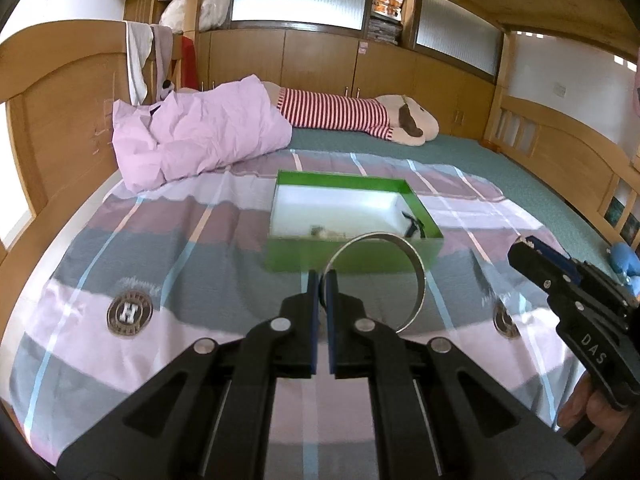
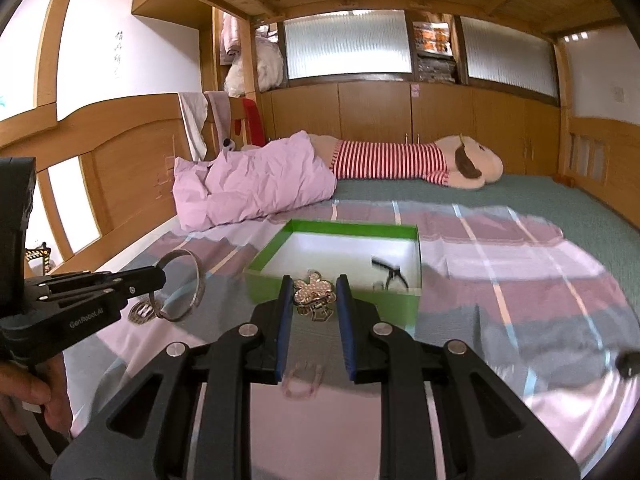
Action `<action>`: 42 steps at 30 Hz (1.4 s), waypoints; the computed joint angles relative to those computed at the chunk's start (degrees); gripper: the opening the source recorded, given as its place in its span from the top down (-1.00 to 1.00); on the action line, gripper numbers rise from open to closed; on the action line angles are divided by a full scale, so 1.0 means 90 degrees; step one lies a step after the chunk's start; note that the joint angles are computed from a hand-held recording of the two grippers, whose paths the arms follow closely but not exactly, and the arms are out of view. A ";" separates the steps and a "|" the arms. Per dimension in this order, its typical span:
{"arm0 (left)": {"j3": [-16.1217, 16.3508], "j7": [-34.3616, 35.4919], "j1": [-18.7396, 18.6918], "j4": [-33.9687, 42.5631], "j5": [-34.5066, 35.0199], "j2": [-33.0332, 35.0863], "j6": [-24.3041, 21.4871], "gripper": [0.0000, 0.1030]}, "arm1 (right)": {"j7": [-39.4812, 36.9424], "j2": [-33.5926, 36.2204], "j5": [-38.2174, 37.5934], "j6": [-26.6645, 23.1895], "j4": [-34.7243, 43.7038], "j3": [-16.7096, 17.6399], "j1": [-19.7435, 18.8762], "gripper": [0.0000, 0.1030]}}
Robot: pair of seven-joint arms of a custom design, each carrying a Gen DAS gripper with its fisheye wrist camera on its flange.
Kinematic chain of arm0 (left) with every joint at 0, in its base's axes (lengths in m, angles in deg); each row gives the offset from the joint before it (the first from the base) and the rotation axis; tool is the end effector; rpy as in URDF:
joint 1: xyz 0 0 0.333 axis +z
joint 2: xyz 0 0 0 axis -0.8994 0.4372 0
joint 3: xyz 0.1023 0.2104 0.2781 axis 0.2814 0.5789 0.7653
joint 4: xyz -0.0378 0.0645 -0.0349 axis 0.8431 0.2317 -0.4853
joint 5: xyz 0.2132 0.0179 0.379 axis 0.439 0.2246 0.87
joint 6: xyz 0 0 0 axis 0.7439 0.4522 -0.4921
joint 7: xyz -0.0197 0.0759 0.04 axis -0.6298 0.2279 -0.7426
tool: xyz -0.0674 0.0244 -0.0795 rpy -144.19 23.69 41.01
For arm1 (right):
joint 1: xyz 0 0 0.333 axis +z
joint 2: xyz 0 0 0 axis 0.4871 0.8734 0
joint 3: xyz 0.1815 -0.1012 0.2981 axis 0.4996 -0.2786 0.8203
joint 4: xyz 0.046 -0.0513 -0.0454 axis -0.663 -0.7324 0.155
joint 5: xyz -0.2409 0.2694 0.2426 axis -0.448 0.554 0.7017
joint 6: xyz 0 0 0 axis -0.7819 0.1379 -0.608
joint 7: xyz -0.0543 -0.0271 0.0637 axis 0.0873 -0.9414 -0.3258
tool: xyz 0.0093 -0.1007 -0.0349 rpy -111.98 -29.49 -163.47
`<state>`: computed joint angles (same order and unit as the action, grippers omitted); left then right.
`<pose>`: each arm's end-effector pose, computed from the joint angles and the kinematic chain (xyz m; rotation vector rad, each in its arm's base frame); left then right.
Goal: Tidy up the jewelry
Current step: 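Carry the bangle and charm over the green box and open both grippers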
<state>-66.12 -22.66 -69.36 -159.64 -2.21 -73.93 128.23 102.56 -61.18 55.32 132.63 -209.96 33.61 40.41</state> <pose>0.3988 -0.2100 0.6627 -1.6722 1.6728 -0.9955 0.4018 0.2836 0.6817 -1.6461 1.2589 -0.6981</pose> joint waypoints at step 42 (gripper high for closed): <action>0.0647 -0.1013 0.0073 -0.0590 0.0770 -0.1126 -0.0021 -0.91 | 0.3479 -0.0296 -0.3957 0.0122 0.0377 -0.1185 0.0900 -0.80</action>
<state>-60.30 -31.78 -68.71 -164.95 4.72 -84.06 128.03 133.86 -63.85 19.70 133.73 -206.57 22.95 48.51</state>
